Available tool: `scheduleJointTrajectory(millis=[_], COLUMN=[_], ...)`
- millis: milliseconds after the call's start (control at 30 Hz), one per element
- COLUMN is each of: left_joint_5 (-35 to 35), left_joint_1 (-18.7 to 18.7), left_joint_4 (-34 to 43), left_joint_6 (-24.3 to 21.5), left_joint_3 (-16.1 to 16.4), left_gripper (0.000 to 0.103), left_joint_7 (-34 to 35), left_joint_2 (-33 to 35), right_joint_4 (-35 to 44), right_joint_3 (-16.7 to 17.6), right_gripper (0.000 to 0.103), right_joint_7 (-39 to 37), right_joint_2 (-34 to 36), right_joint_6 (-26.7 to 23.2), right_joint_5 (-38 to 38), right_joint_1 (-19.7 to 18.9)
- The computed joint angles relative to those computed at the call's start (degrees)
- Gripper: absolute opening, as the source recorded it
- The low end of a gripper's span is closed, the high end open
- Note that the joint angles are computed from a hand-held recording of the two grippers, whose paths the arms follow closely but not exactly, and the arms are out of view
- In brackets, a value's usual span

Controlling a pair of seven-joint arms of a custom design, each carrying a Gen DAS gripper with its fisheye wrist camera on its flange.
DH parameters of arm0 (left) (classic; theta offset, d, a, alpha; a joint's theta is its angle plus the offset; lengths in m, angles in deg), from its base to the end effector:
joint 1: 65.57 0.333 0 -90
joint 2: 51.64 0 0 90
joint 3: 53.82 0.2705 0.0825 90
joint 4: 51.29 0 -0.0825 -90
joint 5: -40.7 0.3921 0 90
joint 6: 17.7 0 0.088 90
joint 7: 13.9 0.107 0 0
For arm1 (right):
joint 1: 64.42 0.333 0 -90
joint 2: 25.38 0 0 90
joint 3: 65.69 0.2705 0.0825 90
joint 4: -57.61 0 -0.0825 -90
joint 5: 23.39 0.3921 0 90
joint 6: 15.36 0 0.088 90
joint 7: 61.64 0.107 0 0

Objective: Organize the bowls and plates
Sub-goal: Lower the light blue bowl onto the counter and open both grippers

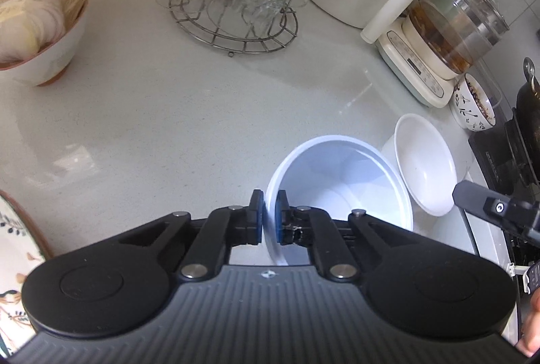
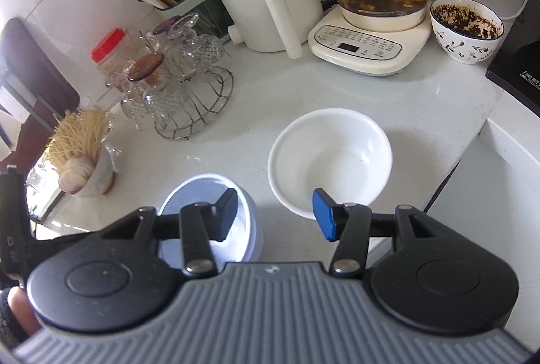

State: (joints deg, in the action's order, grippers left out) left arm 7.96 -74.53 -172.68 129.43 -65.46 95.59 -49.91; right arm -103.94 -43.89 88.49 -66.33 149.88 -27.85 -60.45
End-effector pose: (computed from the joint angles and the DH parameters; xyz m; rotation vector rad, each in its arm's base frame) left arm 0.5523 -0.1980 0.3920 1.8084 -2.3987 0.8882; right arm 0.3695 0.1711 0.4295 -1.2015 2.0793 -0.4278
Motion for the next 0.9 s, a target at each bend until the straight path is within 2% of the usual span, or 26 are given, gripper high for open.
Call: scheduleJointTrajectory(millis=[167, 367, 567, 600, 667, 733, 900], left_joint_5=[0.03, 0.57, -0.34, -1.13, -1.27, -2.02, -2.00], left_joint_1=[0.45, 1.00, 1.51, 1.53, 1.51, 1.32, 0.04], left_joint_4=[-2.82, -4.26, -3.70, -3.64, -3.80, -4.73, -7.07], left_joint_6=[0.64, -0.64, -2.58, -2.74, -2.50, -1.44, 2.00], left_joint_3=[1.07, 2.65, 3.24, 3.30, 3.27, 3.34, 3.85], left_gripper=[0.008, 0.008, 0.010, 0.011, 0.021, 0.027, 0.027], left_joint_7=[0.19, -0.42, -0.81, -0.26, -0.16, 1.12, 3.18], left_joint_2=[-2.71, -4.07, -4.03, -4.11, -4.51, -5.54, -8.48], right_joint_4=[0.63, 1.72, 2.09, 2.07, 2.09, 2.22, 2.76], right_joint_3=[1.18, 1.89, 3.29, 3.44, 3.87, 4.03, 4.19], right_gripper=[0.052, 0.052, 0.052, 0.052, 0.052, 0.052, 0.052], right_joint_7=[0.80, 1.71, 3.91, 4.28, 5.03, 5.33, 5.45], right_joint_2=[0.82, 1.86, 1.34, 1.09, 0.54, 0.15, -0.81], right_joint_6=[0.94, 0.46, -0.28, -0.39, -0.69, -1.03, -2.21], right_joint_5=[-0.22, -0.44, -2.10, -2.38, -2.99, -3.66, -5.04], right_joint_1=[0.12, 0.84, -0.21, -0.34, -0.61, -0.74, -0.44])
